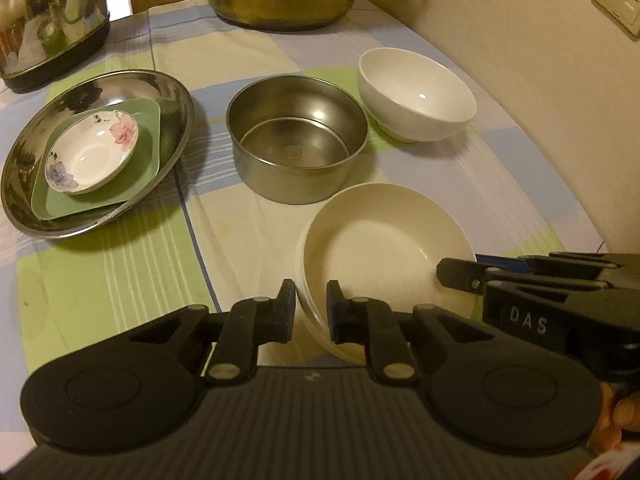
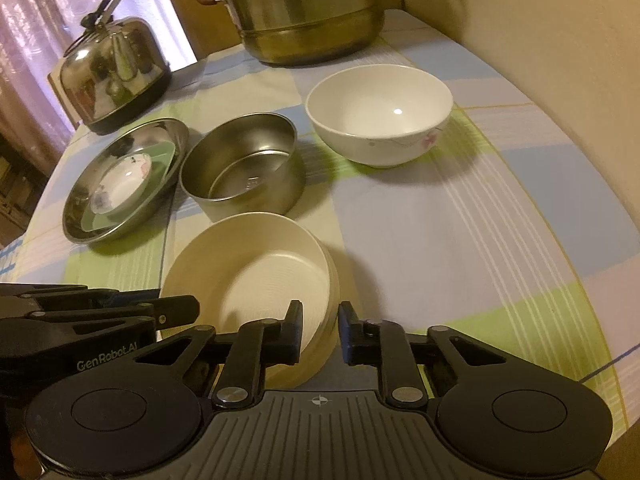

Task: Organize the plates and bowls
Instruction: 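Close both grippers on the cream bowls' rim and lift them, then carry the cream bowls over the white bowl and lower them inside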

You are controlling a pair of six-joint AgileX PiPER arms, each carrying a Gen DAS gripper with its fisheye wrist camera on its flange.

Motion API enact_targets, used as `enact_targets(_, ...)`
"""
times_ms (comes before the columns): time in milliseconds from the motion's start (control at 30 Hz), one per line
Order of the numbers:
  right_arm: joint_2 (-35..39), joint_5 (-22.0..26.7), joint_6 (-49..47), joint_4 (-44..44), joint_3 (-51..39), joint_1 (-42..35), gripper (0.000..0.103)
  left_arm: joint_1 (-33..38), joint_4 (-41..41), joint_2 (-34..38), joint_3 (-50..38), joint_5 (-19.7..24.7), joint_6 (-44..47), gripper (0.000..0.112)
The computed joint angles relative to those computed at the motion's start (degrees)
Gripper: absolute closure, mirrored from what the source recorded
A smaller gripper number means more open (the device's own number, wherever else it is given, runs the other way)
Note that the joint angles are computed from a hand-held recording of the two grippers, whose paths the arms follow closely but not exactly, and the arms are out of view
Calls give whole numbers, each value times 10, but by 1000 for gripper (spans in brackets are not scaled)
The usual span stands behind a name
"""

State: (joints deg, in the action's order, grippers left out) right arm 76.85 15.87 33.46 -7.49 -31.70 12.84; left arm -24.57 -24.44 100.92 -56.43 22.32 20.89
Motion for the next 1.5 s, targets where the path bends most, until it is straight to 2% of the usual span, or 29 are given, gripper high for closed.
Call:
enact_targets(233,-5,26,57,-29,-12,12,90,8,-29,-12,4,6,56,97)
enact_targets(500,-47,97,104,-57,-45,29,90,25,-72,-43,-17,45,114,97)
enact_targets(600,-62,120,87,-46,-62,18,90,21,-75,-53,-30,50,112,97)
enact_targets(767,-74,134,9,-9,-93,-25,90,2,-57,-49,-62,42,73,97)
enact_targets(967,-40,121,-213,153,-141,-129,90,-28,8,-13,-132,34,-38,97)
enact_targets(1067,-16,122,-295,199,-172,-165,90,-43,48,14,-183,39,-101,97)
enact_targets(1367,84,146,-487,327,-280,-253,90,-77,163,121,-356,78,-249,97)
enact_targets(1500,124,144,-552,374,-301,-272,90,-82,179,162,-411,103,-278,97)
